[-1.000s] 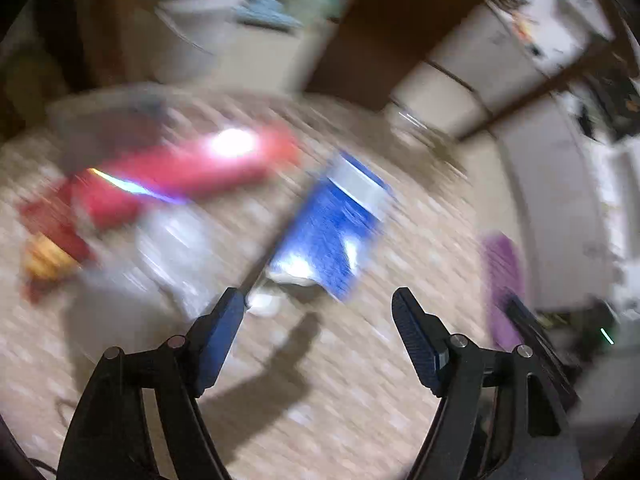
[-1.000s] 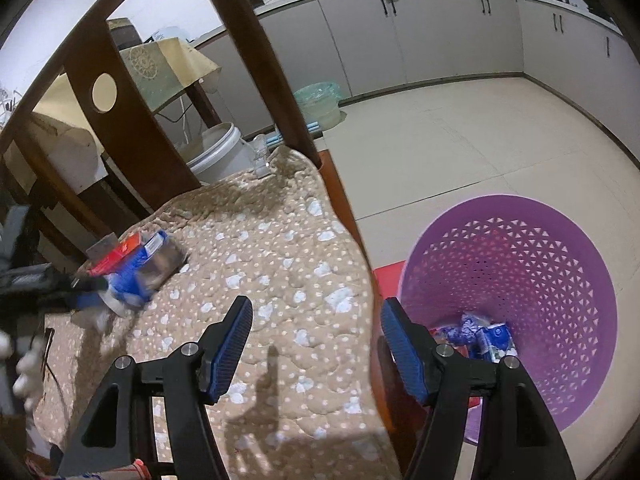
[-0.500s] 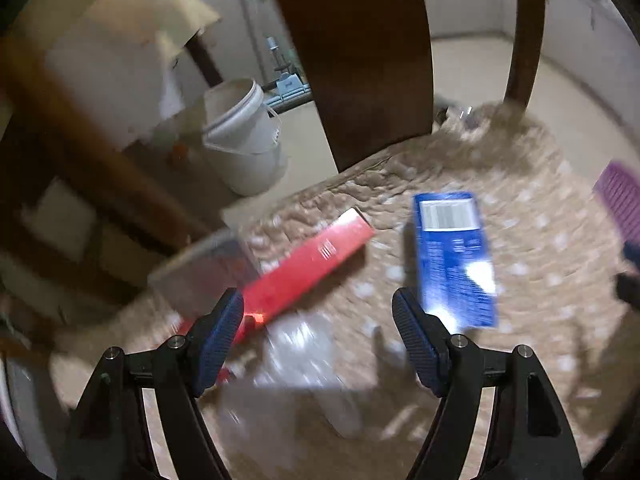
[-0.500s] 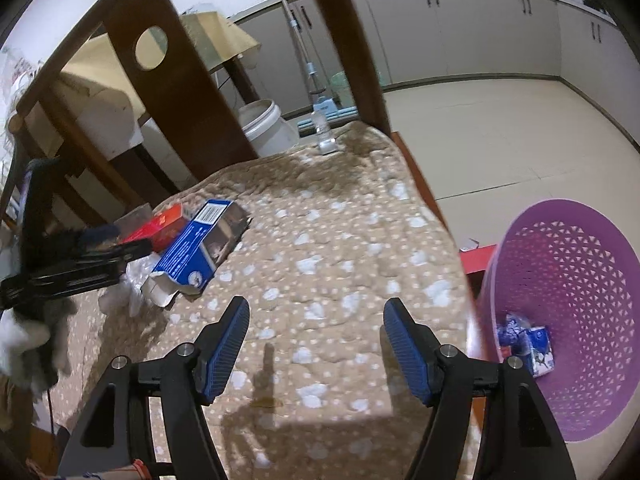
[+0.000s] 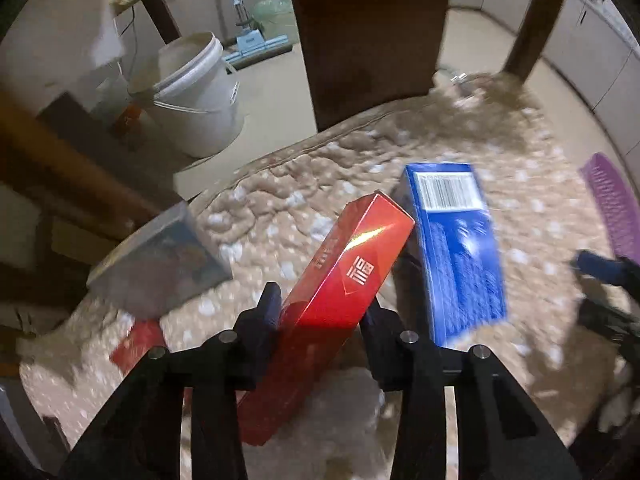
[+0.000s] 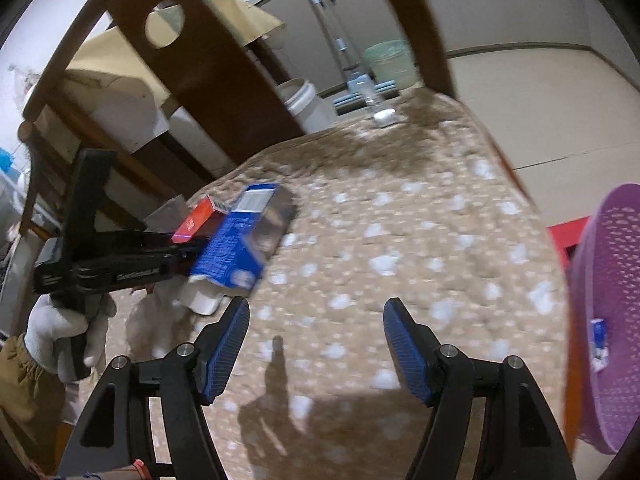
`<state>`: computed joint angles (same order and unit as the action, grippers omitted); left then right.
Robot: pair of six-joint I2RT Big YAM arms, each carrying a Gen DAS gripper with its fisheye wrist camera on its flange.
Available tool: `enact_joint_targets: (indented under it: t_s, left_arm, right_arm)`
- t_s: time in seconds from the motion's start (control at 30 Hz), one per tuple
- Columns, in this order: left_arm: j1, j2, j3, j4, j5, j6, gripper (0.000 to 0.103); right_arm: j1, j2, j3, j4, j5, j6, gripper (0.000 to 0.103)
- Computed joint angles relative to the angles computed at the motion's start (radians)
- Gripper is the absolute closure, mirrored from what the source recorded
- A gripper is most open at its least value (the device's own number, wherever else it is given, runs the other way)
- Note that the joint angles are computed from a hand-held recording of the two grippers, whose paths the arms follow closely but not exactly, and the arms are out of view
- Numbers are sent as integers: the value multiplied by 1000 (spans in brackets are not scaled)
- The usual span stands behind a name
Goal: Collect trash
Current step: 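Grasp the blue cigarette box with the right tool while the left tool grasps the red box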
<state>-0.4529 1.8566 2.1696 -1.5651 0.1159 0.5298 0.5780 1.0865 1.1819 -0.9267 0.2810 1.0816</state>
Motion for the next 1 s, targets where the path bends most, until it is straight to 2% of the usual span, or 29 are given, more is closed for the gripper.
enact_joint_targets:
  t_s: [0.03, 0.07, 0.13, 0.23, 0.3, 0.37, 0.43, 0.53, 0.63, 0.7, 0.77, 0.83, 1.0]
  left_arm:
    - [15, -4, 14, -41, 47, -5, 81]
    - [23, -10, 14, -60, 74, -12, 81]
    - [49, -71, -47, -49, 130, -6, 81]
    - [66, -137, -131, -34, 174, -5, 81]
    - [80, -205, -222, -11, 175, 3, 81]
    - [83, -248, -303, 44, 142, -6, 81]
    - [82, -267, -352, 57, 143, -34, 81]
    - [91, -290, -399, 79, 143, -62, 80]
    - [97, -318, -440, 102, 123, -72, 80]
    - [97, -335, -459, 116, 112, -76, 80]
    - [104, -356, -481, 135, 113, -88, 80]
    - [108, -366, -483, 144, 128, -102, 80]
    - [141, -404, -492, 152, 177, -139, 80]
  right_arm:
    - [4, 7, 4, 6, -2, -6, 29]
    - [7, 18, 12, 14, -5, -18, 29]
    - [6, 39, 31, 31, -23, -35, 26]
    - [-14, 64, 60, 63, -51, -36, 22]
    - [-25, 88, 85, 75, -56, -25, 19]
    - [-40, 131, 125, 73, -69, -31, 17]
    - [-49, 192, 186, 32, -80, -54, 17]
    - [-64, 260, 234, 25, -114, -71, 17]
    - [-59, 319, 280, -6, -103, -84, 17]
    - [-60, 349, 303, -42, -111, -87, 36]
    - [-65, 335, 283, -17, -118, -78, 48]
    - [-70, 310, 261, 7, -126, -79, 52]
    - [-59, 225, 209, 72, -76, -75, 53]
